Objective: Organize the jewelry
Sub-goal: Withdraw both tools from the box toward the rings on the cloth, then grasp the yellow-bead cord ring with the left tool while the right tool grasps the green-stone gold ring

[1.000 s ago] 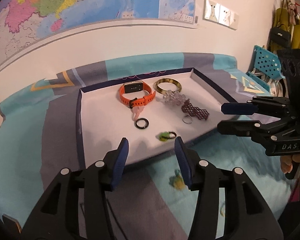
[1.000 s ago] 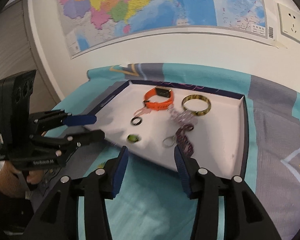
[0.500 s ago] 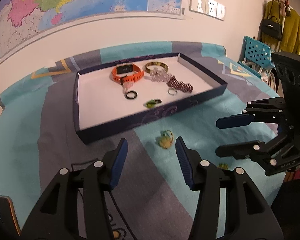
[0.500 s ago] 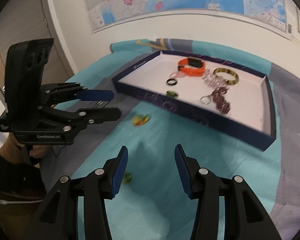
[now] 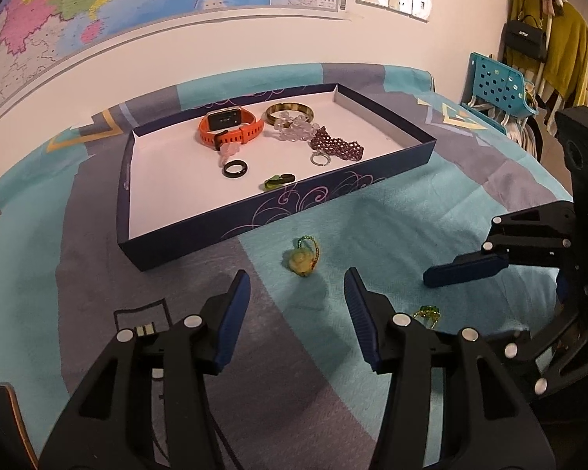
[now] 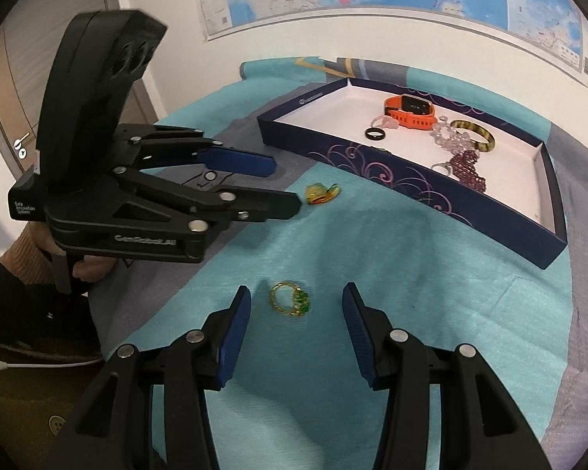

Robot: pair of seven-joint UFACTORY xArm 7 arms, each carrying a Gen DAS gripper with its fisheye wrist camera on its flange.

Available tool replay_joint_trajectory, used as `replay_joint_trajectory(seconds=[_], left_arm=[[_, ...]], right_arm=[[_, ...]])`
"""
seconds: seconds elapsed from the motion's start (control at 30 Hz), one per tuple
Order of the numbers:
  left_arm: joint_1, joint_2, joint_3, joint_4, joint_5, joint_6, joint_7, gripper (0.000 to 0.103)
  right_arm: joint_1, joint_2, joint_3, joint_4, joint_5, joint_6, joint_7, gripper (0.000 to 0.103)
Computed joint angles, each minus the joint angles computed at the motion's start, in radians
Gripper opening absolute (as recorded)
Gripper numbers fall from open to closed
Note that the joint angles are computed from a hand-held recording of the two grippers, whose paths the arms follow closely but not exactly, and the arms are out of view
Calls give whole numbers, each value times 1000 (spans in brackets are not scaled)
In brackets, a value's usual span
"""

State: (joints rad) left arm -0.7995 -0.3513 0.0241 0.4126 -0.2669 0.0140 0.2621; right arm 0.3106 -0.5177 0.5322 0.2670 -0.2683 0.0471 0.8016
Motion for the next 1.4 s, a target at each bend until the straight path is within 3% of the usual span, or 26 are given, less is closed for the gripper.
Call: replay_joint_trajectory(seconds=[0.1,0.17,0.27,0.33,0.53,0.93,1.4], left_arm=[[2,7,-1,7,-3,6,-5,49],[2,9,-3,10,-7,11,-5,48],[-3,11,0,13,-15,16,2,46],[-9,17,4,18,-24,19,10,45],[-29,50,8,49,-67,35,49,38],[72,108,-94,105,-119,72,55,15],[36,87,-74,90,-183,65,98,14]], right_arm=[[-63,3,81,30,-36,35,24,45],[-72,-1,96,39,-57,55,37,41],[-70,-12,88,32,-73,63,61,31],[-65,-25,78,22,-77,67,75,19],[-50,-36,50,10,-83,65,83,9],[-59,-89,26,-25,-62,49,100,9],[-73,-98,20,-32,-43,38,93,9]])
